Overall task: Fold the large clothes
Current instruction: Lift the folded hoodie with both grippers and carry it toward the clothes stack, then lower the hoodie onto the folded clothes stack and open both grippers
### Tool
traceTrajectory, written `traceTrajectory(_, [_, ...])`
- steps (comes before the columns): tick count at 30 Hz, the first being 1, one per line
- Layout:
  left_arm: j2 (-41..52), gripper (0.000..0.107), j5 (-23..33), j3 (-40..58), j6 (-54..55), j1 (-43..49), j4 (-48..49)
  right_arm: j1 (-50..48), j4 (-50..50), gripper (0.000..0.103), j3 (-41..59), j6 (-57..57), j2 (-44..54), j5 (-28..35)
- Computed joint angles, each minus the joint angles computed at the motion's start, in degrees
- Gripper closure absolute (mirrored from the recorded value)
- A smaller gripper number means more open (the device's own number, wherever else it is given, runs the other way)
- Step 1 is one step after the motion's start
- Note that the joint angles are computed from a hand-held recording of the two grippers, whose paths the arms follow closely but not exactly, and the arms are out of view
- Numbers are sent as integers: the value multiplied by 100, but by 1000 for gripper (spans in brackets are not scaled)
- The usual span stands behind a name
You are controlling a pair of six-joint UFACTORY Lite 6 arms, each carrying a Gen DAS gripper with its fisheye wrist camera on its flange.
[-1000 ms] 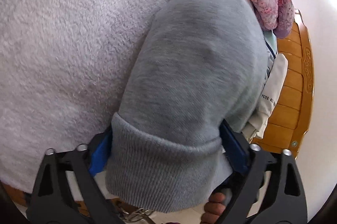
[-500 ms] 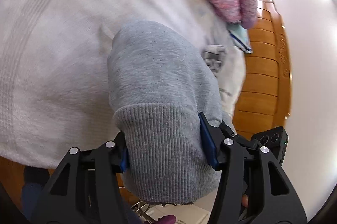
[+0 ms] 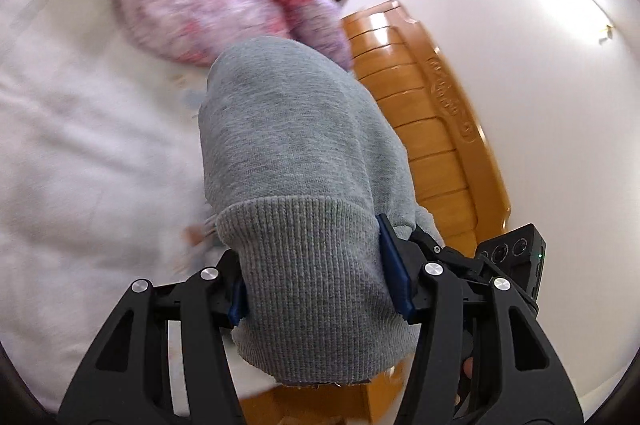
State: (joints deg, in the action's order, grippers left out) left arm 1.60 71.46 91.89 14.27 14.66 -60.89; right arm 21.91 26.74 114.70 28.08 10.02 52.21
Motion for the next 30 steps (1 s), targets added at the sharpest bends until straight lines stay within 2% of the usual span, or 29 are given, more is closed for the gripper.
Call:
traceTrajectory(3, [286,53,-1799,82,-460,-1678,198,-1436,1367,86,-463,-1799,-125,328])
traceTrajectory(6, [812,53,-3515,133,-1301,-3129,1008,-2763,2556,86,-1477,-3445,-146,601])
traceTrajectory(7, [1063,53,-3931,160,-1716,-3537,1493,-2942,2630,86,-1738,-3674,-142,614])
traceTrajectory(8, [1387,53,-4107,230,-2098,-3831,1897,-3106,2526,86,-2019,-3873,-89,609])
traceTrajectory(9, [1652,53,-4089,280,-2356,-3975,2097,-3245,2384,85,-2286,-3907,26,658])
traceTrajectory(11, [2326,50,-3714,588,-3011,-4185,2504,-3515,2074,84,-2709,-3822,221,879])
traceTrajectory(14, [2744,45,-3232,914,-3321,-4387,2974,-3751,1812,81,-3122,-3681,397,1168])
traceTrajectory(16, [2622,42,-3145,775,-3319,-4392,3009,-3881,1771,77,-3322,-3853,317,1275])
traceTrajectory(17, [2625,38,-2950,850,-3449,-4365,3135,-3927,1687,69,-3377,-3830,263,1353])
traceTrajectory(18, [2568,36,-2815,846,-3552,-4322,3214,-3987,1602,67,-3349,-3788,273,1413])
traceTrajectory(22, [2499,36,-2330,1130,-4064,-4278,3923,-4446,840,67,-3299,-3661,157,1582])
traceTrajectory(23, [2479,36,-2224,1270,-4164,-4293,4243,-4450,658,68,-3011,-3533,340,1687])
traceTrajectory(26, [2311,35,-1968,1758,-4141,-4385,4816,-4339,263,82,-2556,-3632,345,1888])
traceTrajectory(28, [2328,35,-1940,2091,-4034,-4400,4880,-4013,90,86,-2191,-3681,142,1790])
traceTrajectory(30, [2846,35,-1650,2976,-3937,-4467,4956,-3785,152,92,-2080,-3884,71,1669])
